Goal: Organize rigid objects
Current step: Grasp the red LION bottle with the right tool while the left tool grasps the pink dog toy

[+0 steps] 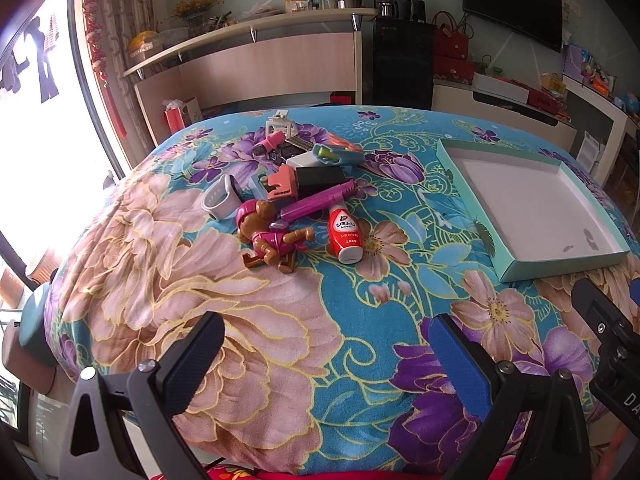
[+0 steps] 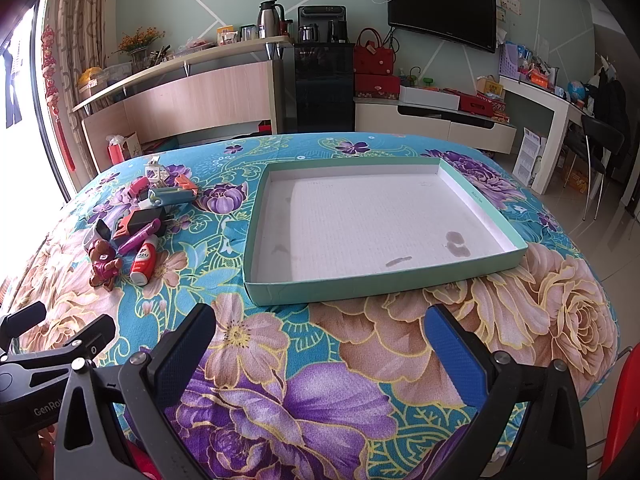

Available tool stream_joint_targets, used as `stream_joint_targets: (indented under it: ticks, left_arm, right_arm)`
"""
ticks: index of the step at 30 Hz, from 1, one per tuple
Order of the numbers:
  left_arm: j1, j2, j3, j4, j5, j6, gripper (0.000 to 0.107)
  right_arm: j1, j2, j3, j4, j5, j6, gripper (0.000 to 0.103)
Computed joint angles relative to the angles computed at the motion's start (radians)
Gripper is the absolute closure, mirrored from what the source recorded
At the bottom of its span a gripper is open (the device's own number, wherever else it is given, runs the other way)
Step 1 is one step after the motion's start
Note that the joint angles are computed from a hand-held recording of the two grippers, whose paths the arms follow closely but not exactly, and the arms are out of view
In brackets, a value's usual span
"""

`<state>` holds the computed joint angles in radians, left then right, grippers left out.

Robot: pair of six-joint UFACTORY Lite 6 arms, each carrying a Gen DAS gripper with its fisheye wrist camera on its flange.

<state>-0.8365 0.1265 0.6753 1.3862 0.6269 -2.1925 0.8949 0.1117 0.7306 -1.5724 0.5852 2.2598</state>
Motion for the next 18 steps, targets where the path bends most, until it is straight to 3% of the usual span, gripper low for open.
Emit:
stream_joint_targets:
  ticks: [6,11,14,18]
  left_arm:
    - [0.008,-0.01,-0.006,0.006,-0.01,-0.006,0.004]
    - [0.101,-0.075,-0.043,0.052,-0.087,-0.012,0.004]
    - [0.206,-0.089,-0.031,0.034,-0.112,0.076,0.004]
    - [0.408,-0.082,0.011,-0.052,-0.242,0.289,0.004]
  right_arm:
    - [0.0,0.002,0.001,-0.001,-0.001,0.001,0.0]
    - [-0.022,-0.019,0.014,-0.012,-0.043,-0.03,0.0]
    - [-0.06,-0.015,0.078,-0.029,-0.136,-0.081,0.0]
    - [-0.067,0.106,0.29,0.105,-0.196,-0.325,0.0]
